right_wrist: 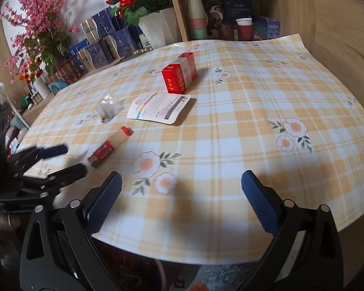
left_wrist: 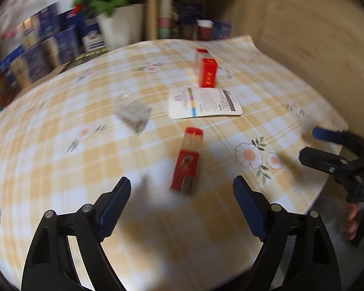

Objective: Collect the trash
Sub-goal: 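Move the left gripper to the small red white-capped tube and grasp it, then grasp the white Happy infinity card with the right gripper while the left holds the tube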

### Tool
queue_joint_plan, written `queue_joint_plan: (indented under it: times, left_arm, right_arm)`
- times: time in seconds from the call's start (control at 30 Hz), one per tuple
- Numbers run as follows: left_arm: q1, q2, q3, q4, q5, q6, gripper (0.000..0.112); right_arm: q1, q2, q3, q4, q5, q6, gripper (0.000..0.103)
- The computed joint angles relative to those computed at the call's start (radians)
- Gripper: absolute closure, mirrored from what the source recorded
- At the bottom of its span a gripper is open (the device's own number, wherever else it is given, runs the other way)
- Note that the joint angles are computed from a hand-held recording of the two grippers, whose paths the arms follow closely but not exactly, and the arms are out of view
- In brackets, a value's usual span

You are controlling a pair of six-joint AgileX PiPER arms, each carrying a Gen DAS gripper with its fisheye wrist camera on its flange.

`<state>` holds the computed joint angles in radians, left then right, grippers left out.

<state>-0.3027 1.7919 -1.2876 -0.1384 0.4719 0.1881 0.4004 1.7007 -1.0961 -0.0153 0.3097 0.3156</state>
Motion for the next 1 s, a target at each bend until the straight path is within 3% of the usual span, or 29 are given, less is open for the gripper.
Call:
queue_joint_plan:
  times: [0.13,0.2,0.27,0.33,0.37,0.4,0.5,0.6,0.7,0.83,1.0]
  left_arm:
    - [-0.026,0.088,-0.103,0.065,0.039,-0.007,0.033]
    - [-0.038,0.129,-0.159,0.129,0.082,-0.03,0.045]
    - [-0.026,0.148,-0.188,0.097,0.101,-0.003,0.052]
    - [-0.004,0.158,-0.207,0.012,0.124,0.057,0.07]
    - [0.002,0.158,-0.209,-0.002,0.127,0.068,0.086]
    - [-0.002,0.159,-0.213,0.007,0.13,0.063,0.09]
    - [0.01,0.15,-0.206,-0.018,0.14,0.072,0.09]
    - [0.042,0.106,-0.14,-0.085,0.104,0.105,0.09]
    - [0.082,0.046,-0.077,-0.162,0.078,0.135,0.09]
    - [0.132,-0.061,0.055,-0.308,-0.016,0.252,0.09]
    - [0.174,-0.126,0.133,-0.405,-0.025,0.32,0.09]
  right_arm:
    - [-0.027,0.033,-0.039,0.135,0.037,-0.187,0.006]
    - [-0.048,0.044,-0.055,0.235,0.057,-0.305,0.006]
    - [-0.061,0.053,-0.067,0.308,0.069,-0.4,0.006]
    - [-0.063,0.062,-0.08,0.316,0.074,-0.435,0.006]
    - [-0.063,0.068,-0.088,0.313,0.079,-0.442,0.006]
    - [-0.065,0.078,-0.104,0.315,0.088,-0.455,0.006]
    - [-0.072,0.114,-0.158,0.312,0.116,-0.476,0.006]
    - [-0.059,0.154,-0.224,0.217,0.128,-0.426,0.006]
    - [-0.048,0.21,-0.321,0.184,0.183,-0.48,0.006]
    - [-0.034,0.323,-0.506,0.12,0.28,-0.525,0.006]
    - [-0.043,0.506,-0.819,0.192,0.456,-0.586,0.006]
